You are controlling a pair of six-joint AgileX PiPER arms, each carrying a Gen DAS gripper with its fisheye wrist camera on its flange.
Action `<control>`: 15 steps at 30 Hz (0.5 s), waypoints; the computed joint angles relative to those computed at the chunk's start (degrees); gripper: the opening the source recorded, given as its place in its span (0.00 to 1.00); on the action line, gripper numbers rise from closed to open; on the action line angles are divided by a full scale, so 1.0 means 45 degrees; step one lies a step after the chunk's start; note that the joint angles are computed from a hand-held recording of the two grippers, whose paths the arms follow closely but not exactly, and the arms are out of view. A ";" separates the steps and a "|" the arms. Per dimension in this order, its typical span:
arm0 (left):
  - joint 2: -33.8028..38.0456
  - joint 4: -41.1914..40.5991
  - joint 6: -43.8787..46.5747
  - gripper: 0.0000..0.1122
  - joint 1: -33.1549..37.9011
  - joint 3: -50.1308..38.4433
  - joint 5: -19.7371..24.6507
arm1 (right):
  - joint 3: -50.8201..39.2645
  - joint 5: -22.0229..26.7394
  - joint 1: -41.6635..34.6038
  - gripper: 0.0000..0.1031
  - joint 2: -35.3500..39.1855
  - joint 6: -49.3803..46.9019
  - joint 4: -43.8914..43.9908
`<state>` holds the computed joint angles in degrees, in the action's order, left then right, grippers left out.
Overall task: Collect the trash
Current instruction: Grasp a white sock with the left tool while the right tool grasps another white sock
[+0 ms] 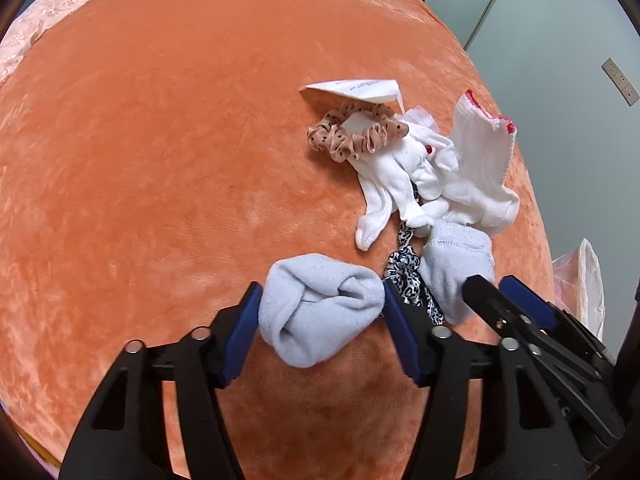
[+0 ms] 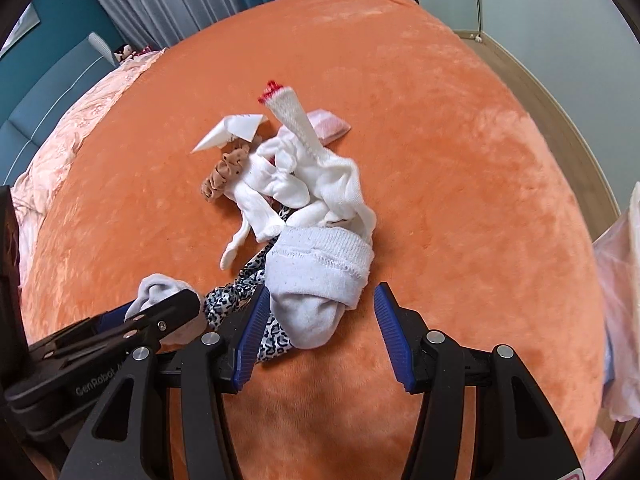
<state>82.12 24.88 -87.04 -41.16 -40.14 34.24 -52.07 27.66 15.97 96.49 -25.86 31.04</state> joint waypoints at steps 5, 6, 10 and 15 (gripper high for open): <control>0.0046 0.0096 -0.0168 0.41 0.0105 0.0161 -0.0285 | -0.0186 0.0153 -0.0071 0.52 0.0509 -0.0596 0.0934; 0.0058 0.0080 -0.0156 0.39 0.0113 0.0154 -0.0310 | -0.0201 0.0179 -0.0056 0.48 0.0566 -0.0725 0.1062; -0.0059 -0.0132 0.0114 0.32 0.0176 0.0127 -0.0318 | -0.0206 0.0393 -0.0148 0.26 0.0599 -0.1302 0.1588; -0.0163 0.0025 0.0025 0.27 -0.0276 -0.0370 0.0288 | -0.0165 0.0998 -0.0837 0.18 0.0134 -0.2200 0.2194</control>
<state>81.39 24.99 -86.93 -42.40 -41.80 35.54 -52.81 32.15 12.20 97.10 -35.75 40.91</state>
